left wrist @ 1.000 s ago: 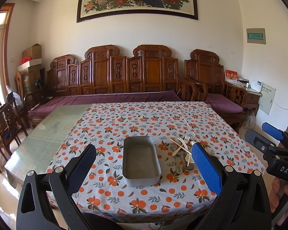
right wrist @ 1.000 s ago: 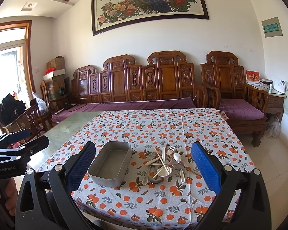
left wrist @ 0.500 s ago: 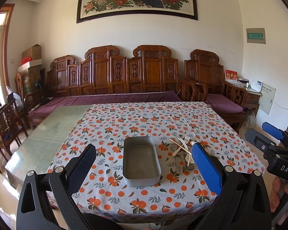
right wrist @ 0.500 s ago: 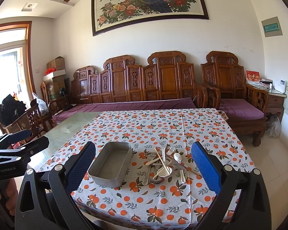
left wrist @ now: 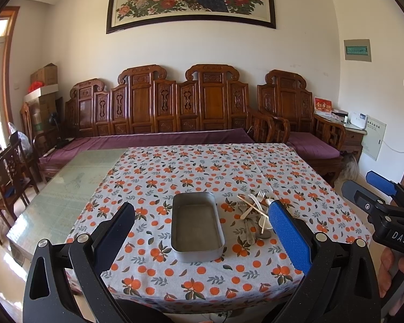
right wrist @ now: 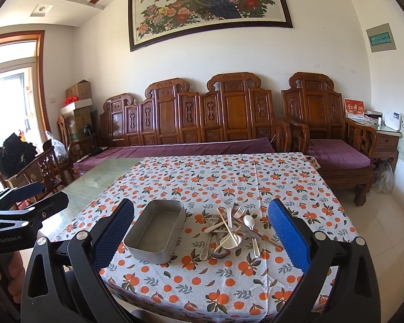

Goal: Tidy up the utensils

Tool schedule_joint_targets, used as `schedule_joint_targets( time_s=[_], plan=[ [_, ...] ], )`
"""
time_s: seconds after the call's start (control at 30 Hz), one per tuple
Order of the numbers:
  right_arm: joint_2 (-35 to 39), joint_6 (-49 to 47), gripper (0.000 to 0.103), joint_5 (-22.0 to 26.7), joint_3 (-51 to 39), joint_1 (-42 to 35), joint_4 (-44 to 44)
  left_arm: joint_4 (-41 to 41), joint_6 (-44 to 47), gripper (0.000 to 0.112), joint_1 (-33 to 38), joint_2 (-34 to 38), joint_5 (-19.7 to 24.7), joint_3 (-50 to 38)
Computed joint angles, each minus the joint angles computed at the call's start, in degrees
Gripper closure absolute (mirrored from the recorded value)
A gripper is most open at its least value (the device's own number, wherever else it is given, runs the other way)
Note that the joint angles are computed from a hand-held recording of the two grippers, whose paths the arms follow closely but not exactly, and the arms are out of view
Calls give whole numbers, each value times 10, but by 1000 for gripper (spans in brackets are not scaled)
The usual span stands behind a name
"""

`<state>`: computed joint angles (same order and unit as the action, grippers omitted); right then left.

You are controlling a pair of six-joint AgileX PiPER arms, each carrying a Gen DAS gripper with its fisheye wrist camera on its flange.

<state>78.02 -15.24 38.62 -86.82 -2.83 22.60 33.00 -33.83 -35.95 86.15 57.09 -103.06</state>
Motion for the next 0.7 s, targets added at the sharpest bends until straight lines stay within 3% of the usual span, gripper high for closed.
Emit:
schedule_joint_targets(
  time_s=[0.4, 0.7],
  plan=[
    [11, 18, 3, 17, -18, 3, -12, -27, 21, 16, 12, 13, -1, 7],
    [39, -37, 3, -2, 8, -18, 36, -71, 54, 16, 38, 48, -5, 16]
  ],
)
